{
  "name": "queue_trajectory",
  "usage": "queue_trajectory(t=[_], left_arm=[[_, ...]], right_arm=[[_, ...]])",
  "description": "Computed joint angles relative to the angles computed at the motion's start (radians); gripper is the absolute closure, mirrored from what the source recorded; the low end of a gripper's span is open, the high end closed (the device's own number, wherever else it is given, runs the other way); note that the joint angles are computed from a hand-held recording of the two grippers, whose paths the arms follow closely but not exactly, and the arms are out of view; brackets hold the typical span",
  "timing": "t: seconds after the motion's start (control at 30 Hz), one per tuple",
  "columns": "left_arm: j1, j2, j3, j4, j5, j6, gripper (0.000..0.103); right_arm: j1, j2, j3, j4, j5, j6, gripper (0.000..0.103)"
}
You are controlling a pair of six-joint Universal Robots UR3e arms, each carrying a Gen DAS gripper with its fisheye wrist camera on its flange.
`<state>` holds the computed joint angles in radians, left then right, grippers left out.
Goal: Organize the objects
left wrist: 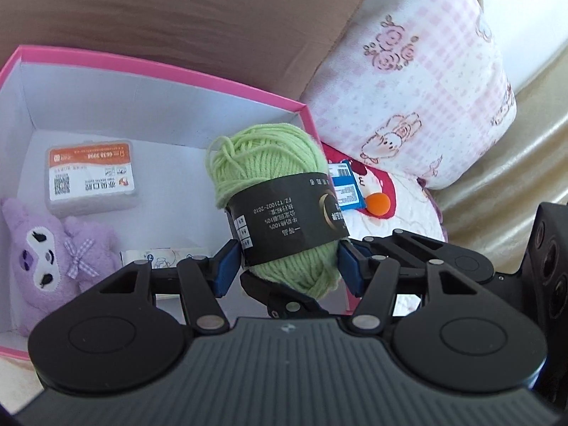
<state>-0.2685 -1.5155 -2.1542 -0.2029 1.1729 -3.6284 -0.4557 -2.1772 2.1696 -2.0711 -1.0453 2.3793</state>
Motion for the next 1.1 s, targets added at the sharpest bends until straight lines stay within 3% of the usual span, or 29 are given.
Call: queue_trajectory(t=[0.2,0.4,0.57,0.73,1.03,1.1], left_arm=[[0.091,-0.033,-0.083,0.119,-0.120,-0.028,0.046],[0.053,-0.080,-0.070,0.170,-0.052,-0.018,0.047],[0.053,-0.109,-0.073,0.192,-0.044,-0.024,0.048],[0.067,-0.134,-0.079,0.219,-0.073,-0.043,0.049],[0.146,-0.165,-0.151,0.311,-0.186,-0.092,0.049],[0.154,-0.162,-0.141,0.270,-0.207,-0.072,0.050]], right_arm=[[0.074,0.052,0.041,-0.155,-0.067,0.039,0.038],[0.212,0.158,0.057,-0.357,-0.223,0.108,0.038],[0.253,0.222,0.042,-0.394,-0.273,0.147,0.038],[0.241,0.225,0.030,-0.368,-0.267,0.124,0.037],[0.122,0.197,-0.002,-0.213,-0.116,-0.010,0.034],[0.104,0.193,-0.003,-0.192,-0.095,-0.034,0.034]])
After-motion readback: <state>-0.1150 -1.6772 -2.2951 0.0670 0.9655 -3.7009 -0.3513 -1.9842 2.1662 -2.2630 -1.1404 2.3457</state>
